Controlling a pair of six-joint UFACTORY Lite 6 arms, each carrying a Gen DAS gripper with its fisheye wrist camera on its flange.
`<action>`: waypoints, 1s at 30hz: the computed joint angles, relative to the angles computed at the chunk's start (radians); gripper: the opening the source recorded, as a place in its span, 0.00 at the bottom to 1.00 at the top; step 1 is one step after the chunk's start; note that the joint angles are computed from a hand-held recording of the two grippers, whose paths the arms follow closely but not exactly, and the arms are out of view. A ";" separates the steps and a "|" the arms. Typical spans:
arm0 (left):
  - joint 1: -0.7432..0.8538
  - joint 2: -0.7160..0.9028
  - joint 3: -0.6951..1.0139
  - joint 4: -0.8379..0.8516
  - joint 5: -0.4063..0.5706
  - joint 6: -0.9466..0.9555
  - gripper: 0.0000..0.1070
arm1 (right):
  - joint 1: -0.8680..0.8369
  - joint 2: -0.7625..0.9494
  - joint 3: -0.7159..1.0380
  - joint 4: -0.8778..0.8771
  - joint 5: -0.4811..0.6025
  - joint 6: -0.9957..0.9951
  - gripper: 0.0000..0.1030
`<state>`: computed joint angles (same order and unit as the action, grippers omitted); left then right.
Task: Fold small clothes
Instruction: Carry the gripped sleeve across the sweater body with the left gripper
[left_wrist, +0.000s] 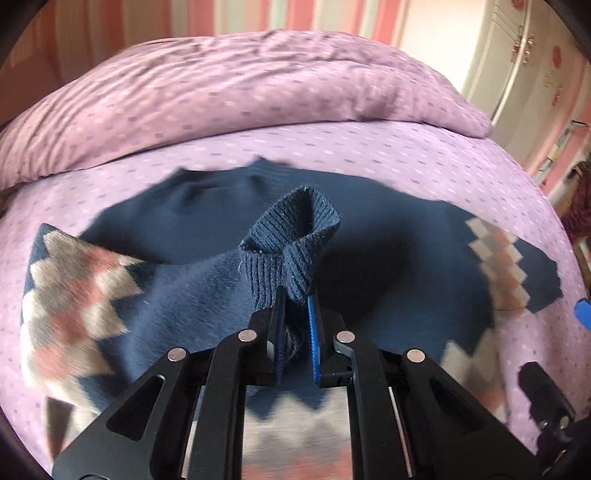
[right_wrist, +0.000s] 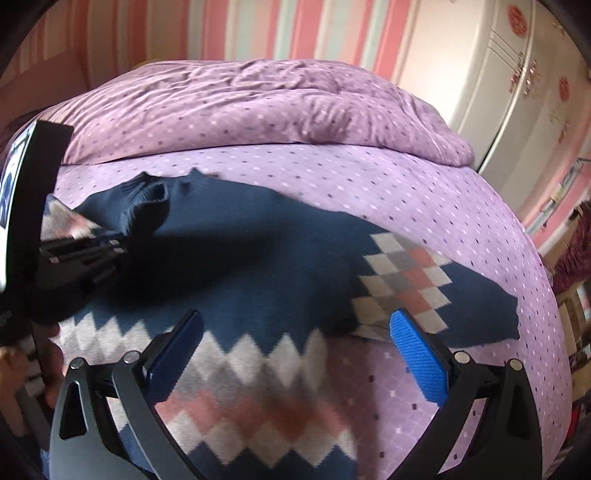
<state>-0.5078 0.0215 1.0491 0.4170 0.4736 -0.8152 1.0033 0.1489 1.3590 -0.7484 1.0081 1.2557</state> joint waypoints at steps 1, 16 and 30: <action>-0.024 0.024 0.015 0.026 0.000 -0.039 0.08 | -0.011 -0.017 -0.022 -0.005 -0.008 0.002 0.98; -0.207 0.192 0.077 0.236 0.102 -0.306 0.93 | -0.021 -0.085 -0.098 -0.031 0.007 0.019 0.98; 0.303 -0.467 -0.368 -0.210 0.161 0.347 0.93 | -0.003 0.177 0.152 0.044 -0.117 -0.022 0.98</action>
<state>-0.2049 -0.4452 0.6809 0.2066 0.6351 -0.4679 1.0003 0.3263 1.5111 -0.7039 0.8908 1.2337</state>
